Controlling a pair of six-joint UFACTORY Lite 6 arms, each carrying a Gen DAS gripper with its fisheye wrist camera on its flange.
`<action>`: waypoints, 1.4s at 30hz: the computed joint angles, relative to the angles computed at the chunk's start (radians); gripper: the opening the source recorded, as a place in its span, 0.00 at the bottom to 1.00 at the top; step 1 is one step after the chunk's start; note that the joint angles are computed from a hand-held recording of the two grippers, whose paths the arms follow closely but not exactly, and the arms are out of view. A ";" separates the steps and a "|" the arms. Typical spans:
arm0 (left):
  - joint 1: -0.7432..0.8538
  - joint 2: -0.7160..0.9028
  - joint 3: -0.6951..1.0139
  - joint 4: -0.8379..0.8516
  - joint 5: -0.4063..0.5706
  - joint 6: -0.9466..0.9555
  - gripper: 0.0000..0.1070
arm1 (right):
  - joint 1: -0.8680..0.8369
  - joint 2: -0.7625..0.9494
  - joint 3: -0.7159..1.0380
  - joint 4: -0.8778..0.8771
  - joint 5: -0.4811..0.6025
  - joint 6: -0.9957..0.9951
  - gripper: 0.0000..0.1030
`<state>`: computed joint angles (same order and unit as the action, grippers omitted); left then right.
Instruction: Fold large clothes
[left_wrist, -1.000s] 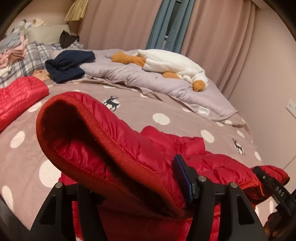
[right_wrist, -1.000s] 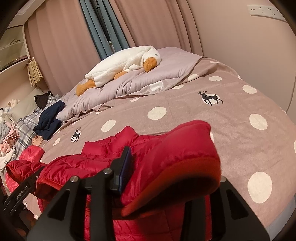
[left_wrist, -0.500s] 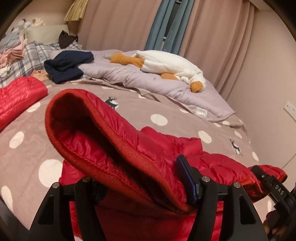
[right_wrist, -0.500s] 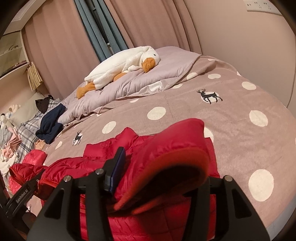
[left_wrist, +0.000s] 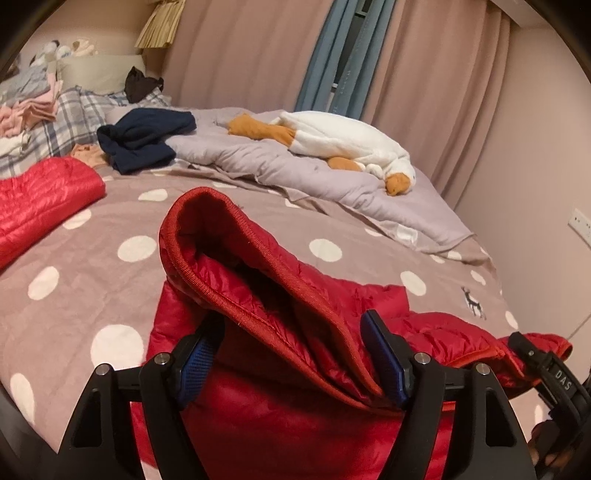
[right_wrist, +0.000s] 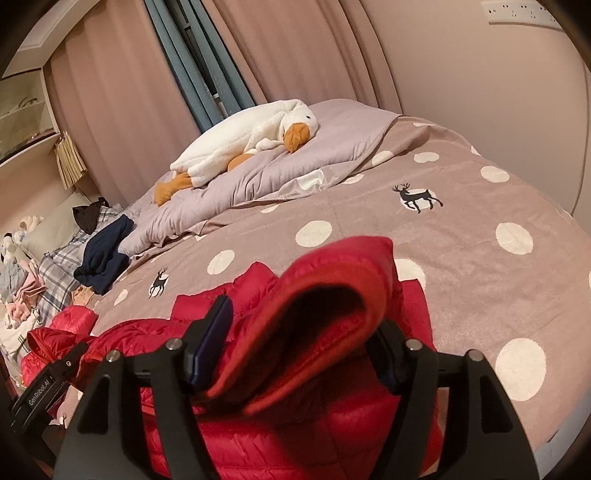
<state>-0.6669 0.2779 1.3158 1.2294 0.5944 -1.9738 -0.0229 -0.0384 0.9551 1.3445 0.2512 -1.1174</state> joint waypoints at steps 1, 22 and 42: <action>-0.004 -0.006 -0.008 0.011 0.003 -0.008 0.71 | 0.001 -0.003 -0.002 0.000 -0.003 0.000 0.68; -0.038 -0.091 -0.084 0.161 0.119 -0.164 0.84 | -0.022 -0.082 -0.067 0.336 0.025 -0.331 0.95; 0.024 0.003 -0.045 0.131 0.059 -0.136 0.85 | 0.003 -0.037 -0.058 0.402 0.007 -0.428 0.98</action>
